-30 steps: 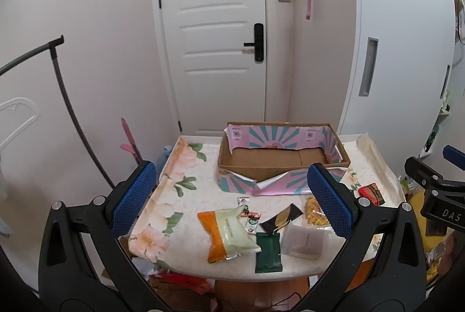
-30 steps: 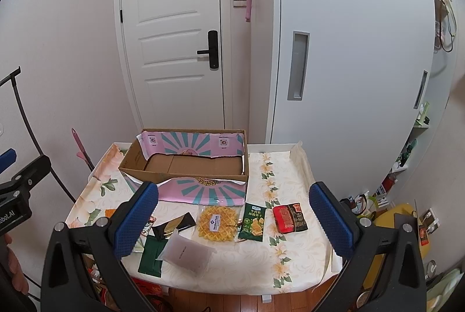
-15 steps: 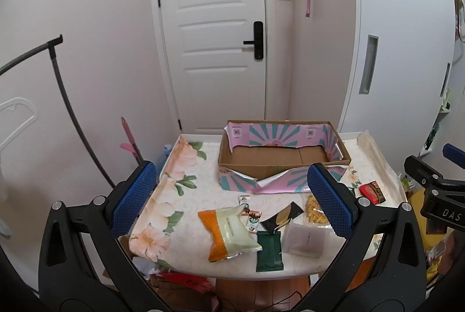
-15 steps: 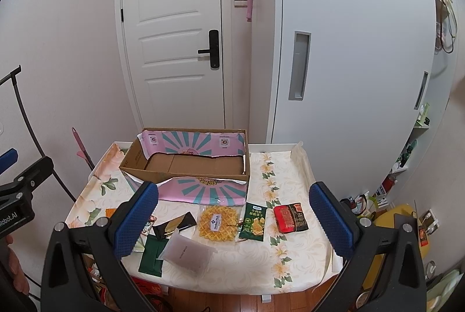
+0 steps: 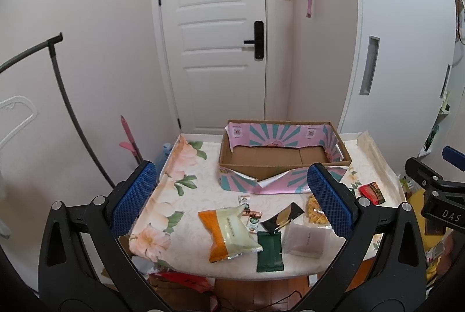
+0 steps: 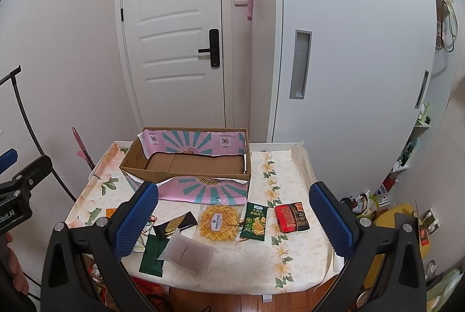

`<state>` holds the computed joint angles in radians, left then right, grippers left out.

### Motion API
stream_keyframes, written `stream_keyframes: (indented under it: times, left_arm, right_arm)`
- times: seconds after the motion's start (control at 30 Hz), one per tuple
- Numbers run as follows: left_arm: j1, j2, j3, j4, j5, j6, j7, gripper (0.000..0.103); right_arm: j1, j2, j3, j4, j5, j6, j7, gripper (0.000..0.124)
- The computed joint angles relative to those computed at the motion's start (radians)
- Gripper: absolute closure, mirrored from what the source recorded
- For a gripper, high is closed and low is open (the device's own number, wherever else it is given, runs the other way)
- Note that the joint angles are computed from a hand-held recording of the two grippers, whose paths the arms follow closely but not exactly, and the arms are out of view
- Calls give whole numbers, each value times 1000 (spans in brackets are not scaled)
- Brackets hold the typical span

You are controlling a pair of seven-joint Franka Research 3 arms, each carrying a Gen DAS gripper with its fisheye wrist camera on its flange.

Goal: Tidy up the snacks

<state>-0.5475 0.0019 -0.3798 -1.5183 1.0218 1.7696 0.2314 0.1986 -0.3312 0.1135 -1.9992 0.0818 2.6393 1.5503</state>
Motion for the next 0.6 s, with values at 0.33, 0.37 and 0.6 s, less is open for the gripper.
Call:
stream_keyframes:
  times: [0.33,0.37,0.6]
  left_arm:
    - [88,-115,27,-128,-181,74,-4,0]
    - [101,-132,35,-157,-229,99,-1,0]
    - [166,-144,49,-266,-409,220,19,0]
  right_arm:
    - [23,45,-15,45,38,-31,-28,21]
    - [32,51,-20,46,52,-34,-46,21]
    - [67,101,-44,37,125,-90,-188,21]
